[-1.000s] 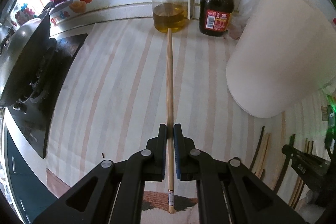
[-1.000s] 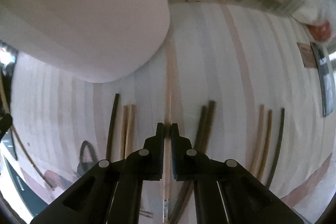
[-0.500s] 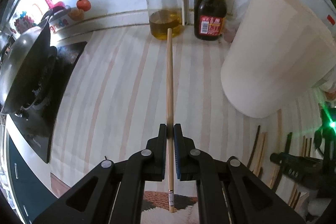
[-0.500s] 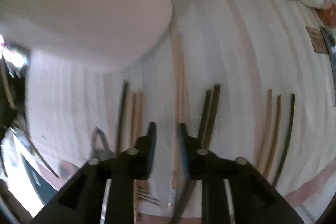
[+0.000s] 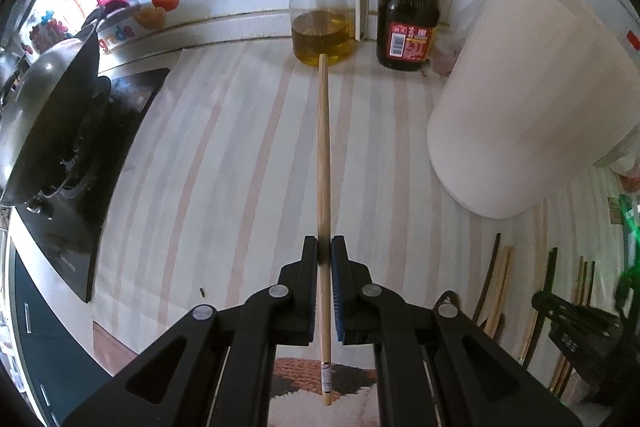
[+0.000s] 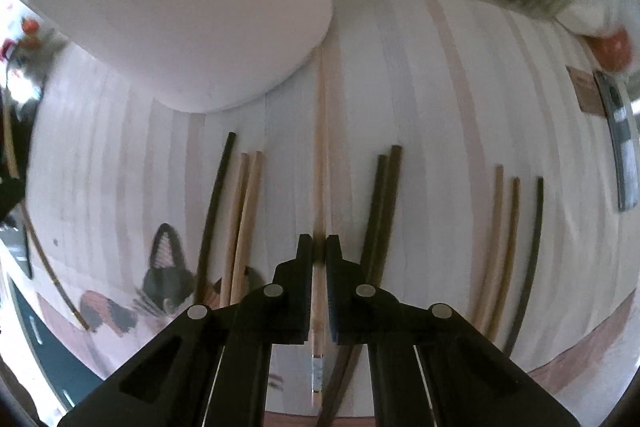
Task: Organize utensils
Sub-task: 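Carry both chopsticks upright toward the pink utensil holder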
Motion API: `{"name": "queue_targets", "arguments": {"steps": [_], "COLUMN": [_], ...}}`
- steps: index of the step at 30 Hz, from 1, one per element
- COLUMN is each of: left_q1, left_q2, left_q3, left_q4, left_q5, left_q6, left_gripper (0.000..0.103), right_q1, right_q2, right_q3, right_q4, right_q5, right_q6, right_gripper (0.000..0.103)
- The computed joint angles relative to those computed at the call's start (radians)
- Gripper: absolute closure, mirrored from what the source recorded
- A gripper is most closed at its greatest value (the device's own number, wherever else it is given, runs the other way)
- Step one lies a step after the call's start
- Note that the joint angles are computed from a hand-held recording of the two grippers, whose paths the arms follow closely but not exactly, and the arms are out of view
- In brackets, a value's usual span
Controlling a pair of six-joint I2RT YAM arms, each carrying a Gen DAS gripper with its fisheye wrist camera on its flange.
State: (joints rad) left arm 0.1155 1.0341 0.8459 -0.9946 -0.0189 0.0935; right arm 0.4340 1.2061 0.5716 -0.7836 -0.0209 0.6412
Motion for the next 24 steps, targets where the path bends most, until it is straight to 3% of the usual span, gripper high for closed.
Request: {"name": "queue_targets", "arguments": {"steps": [5,11,17,22,24], "left_q1": [0.016,0.036,0.069,0.056,0.030], "left_q2": [-0.019,-0.061,-0.073,-0.017,0.026], "left_q3": [0.032,0.112,0.306,0.531,0.620], "left_q4": [-0.036,-0.110,-0.232,-0.310,-0.321], "left_q5": [0.018,0.074,0.189,0.282,0.307], "left_q6": [0.013,0.027,0.041,0.004,-0.027], "left_gripper": [0.099,0.099,0.099,0.099,0.099], "right_q1": [0.002,0.036,-0.103,-0.120,-0.092], "right_q2": [-0.262,-0.438,-0.413,-0.348,-0.254], "right_q3": [-0.068,0.005,0.226,0.418,0.502], "right_q4": [-0.089,-0.198,-0.237,-0.213,-0.159], "right_q5": [-0.015,0.028,-0.004,0.004,0.024], "right_q6": [0.053,0.121,0.005,0.014,0.027], "right_gripper": [0.097,0.097,0.097,0.097,0.097]}}
